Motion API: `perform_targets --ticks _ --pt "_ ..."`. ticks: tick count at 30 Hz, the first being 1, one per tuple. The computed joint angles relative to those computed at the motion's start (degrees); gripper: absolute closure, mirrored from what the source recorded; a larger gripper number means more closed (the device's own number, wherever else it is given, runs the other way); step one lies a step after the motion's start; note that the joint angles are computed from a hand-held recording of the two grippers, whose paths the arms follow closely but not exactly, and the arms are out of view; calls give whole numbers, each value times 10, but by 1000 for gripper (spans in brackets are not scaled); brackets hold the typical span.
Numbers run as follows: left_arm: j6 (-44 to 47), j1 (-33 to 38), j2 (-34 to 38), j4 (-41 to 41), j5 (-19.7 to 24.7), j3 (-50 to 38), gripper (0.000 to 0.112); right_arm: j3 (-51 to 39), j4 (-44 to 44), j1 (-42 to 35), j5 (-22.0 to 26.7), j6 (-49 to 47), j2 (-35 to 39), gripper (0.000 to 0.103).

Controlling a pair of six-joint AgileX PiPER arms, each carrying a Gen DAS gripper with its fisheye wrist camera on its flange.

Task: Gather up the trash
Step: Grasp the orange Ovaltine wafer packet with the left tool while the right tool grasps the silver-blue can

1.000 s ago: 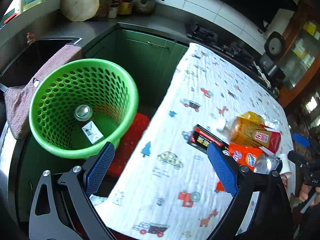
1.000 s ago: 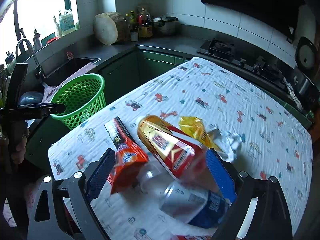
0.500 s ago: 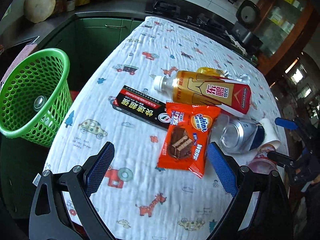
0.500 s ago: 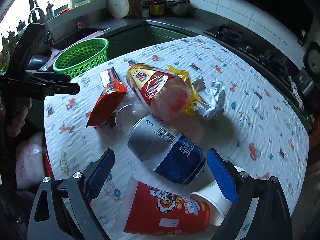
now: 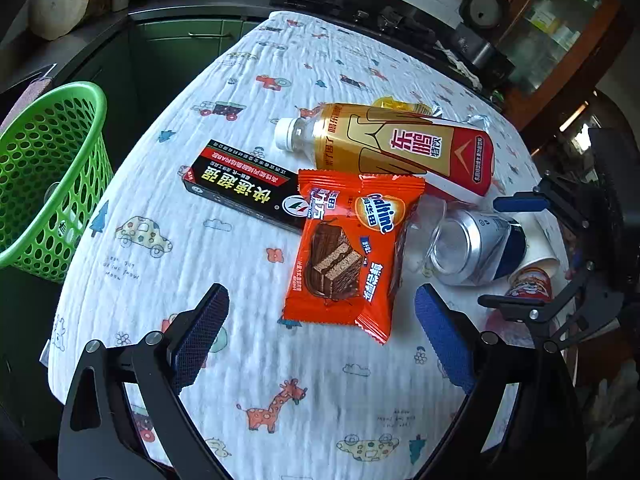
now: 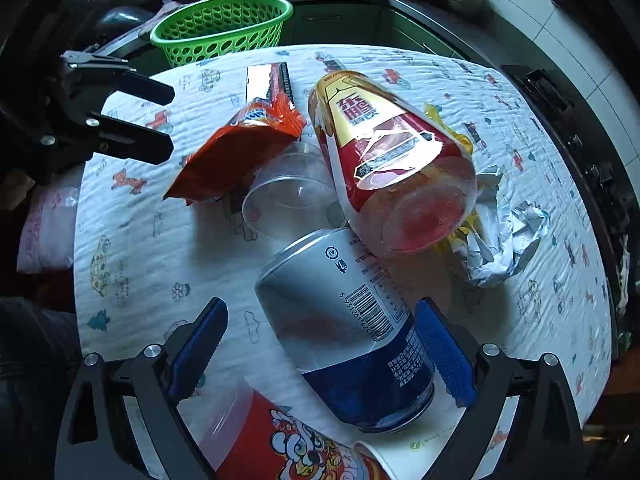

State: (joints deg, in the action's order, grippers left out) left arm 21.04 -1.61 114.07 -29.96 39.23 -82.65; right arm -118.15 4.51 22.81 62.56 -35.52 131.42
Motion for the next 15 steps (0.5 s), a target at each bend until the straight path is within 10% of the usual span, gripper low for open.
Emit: perform_targets --ticks 15 --pt "12 -21 106 -2 54 -122 19 -53 -25 5 18 -13 52 20"
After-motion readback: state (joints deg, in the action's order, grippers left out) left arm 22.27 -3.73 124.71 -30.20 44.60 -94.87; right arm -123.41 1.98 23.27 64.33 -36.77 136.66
